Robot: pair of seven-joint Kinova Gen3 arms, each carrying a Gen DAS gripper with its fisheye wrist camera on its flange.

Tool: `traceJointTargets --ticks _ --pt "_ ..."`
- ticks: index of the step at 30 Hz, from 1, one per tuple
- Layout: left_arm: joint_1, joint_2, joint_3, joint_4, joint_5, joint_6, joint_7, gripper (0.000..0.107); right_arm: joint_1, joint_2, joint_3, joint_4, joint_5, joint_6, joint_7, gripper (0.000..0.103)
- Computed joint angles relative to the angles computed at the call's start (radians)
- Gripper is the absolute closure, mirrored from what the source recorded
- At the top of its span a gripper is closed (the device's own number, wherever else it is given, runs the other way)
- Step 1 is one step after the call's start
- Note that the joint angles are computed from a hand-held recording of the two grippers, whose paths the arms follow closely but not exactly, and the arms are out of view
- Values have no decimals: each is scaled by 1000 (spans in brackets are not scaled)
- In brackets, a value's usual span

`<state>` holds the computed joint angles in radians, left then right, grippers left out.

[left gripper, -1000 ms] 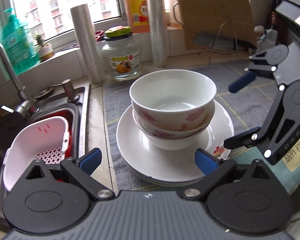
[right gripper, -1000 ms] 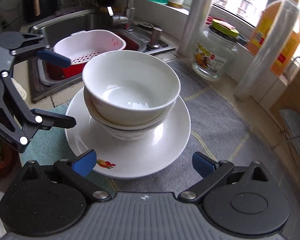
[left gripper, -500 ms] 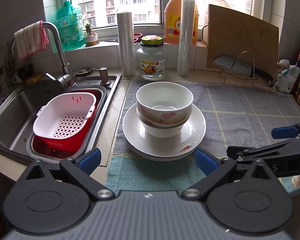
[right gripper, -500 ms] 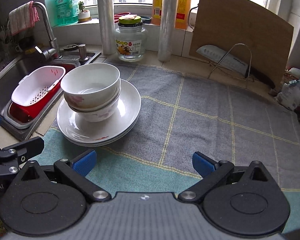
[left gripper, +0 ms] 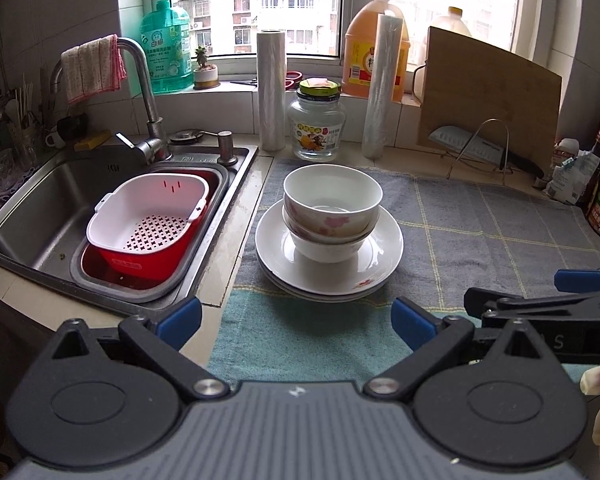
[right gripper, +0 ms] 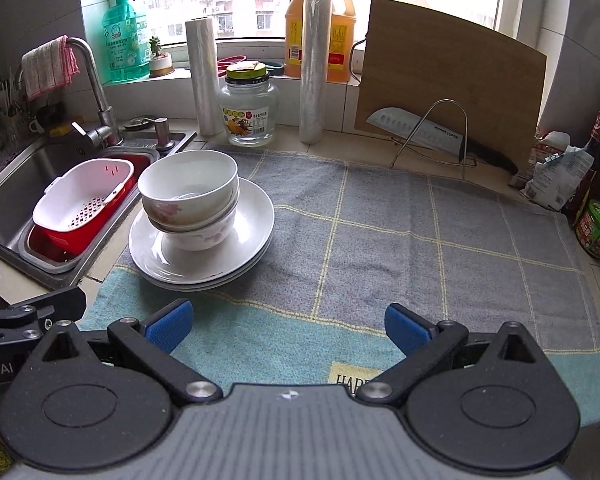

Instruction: Organize plates and bowls

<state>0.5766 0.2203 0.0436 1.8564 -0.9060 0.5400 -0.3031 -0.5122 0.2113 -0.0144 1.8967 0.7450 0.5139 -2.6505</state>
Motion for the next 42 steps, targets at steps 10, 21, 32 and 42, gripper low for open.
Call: traceJointTargets --ticks 10,21,32,42 --pt "3 -3 11 -11 9 26 4 7 4 -19 -8 13 22 4 -25 0" --pt "1 1 13 -24 25 39 -7 7 9 -24 -15 15 38 6 -44 0" --pt "-1 2 14 -29 31 44 -16 7 6 -27 -21 11 52 23 -66 0" --pt "-1 1 12 -32 41 46 -22 7 7 -28 -24 11 55 25 -71 0"
